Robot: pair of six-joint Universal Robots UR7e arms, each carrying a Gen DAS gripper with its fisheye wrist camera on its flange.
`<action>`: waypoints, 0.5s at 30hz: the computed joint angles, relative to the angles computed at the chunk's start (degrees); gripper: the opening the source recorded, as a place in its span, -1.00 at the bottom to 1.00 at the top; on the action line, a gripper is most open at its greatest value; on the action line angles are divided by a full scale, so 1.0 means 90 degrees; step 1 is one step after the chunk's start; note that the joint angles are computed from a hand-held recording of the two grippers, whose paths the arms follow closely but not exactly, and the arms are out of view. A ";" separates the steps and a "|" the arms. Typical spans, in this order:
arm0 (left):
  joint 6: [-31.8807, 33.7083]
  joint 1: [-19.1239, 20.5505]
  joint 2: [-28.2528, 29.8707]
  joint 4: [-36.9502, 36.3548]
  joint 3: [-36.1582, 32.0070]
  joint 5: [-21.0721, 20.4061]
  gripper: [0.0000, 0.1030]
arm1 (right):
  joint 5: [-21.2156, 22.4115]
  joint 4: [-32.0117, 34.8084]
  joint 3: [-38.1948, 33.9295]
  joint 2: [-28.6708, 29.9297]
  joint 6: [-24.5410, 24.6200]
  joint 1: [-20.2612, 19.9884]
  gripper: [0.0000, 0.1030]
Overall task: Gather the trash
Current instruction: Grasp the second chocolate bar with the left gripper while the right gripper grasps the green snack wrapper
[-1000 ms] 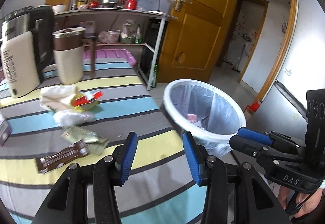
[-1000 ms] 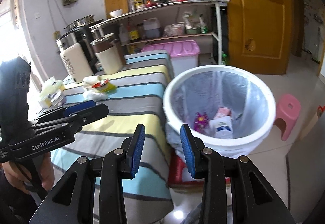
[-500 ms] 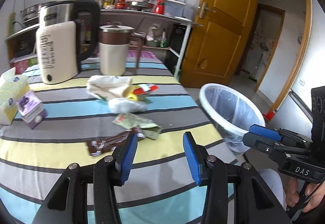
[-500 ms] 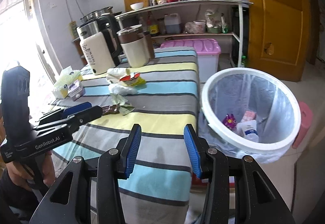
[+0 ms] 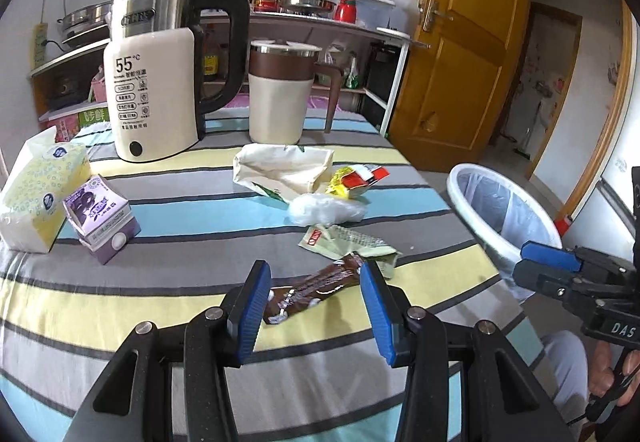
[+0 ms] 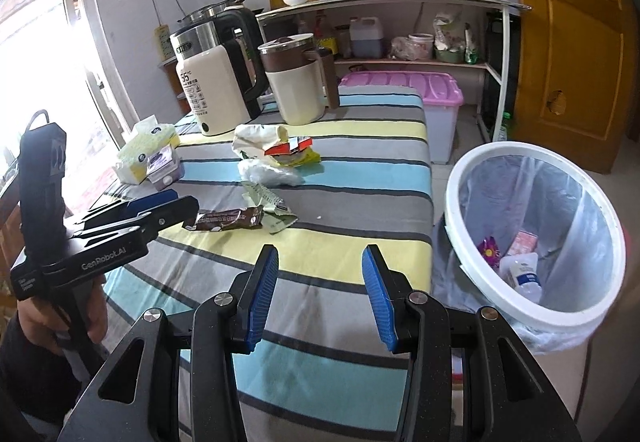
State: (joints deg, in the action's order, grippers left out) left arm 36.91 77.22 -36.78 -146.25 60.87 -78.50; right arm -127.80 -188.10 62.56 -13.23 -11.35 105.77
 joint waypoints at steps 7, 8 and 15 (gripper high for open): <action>0.0270 0.0036 0.0474 0.0853 -0.0857 0.0153 -0.09 | 0.0050 0.0235 -0.0191 0.0081 0.0056 -0.0054 -0.13; 0.0274 0.0041 0.0548 0.1051 -0.1006 0.0169 -0.09 | 0.0054 0.0260 -0.0215 0.0091 0.0063 -0.0059 -0.13; 0.0323 -0.0010 0.0686 0.1645 -0.1219 0.0544 -0.09 | 0.0102 0.0398 -0.0327 0.0129 0.0098 -0.0096 -0.13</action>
State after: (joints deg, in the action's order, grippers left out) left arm 39.82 77.13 -30.61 -131.45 49.90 -73.60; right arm -126.88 -184.51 59.62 -12.07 -10.47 104.90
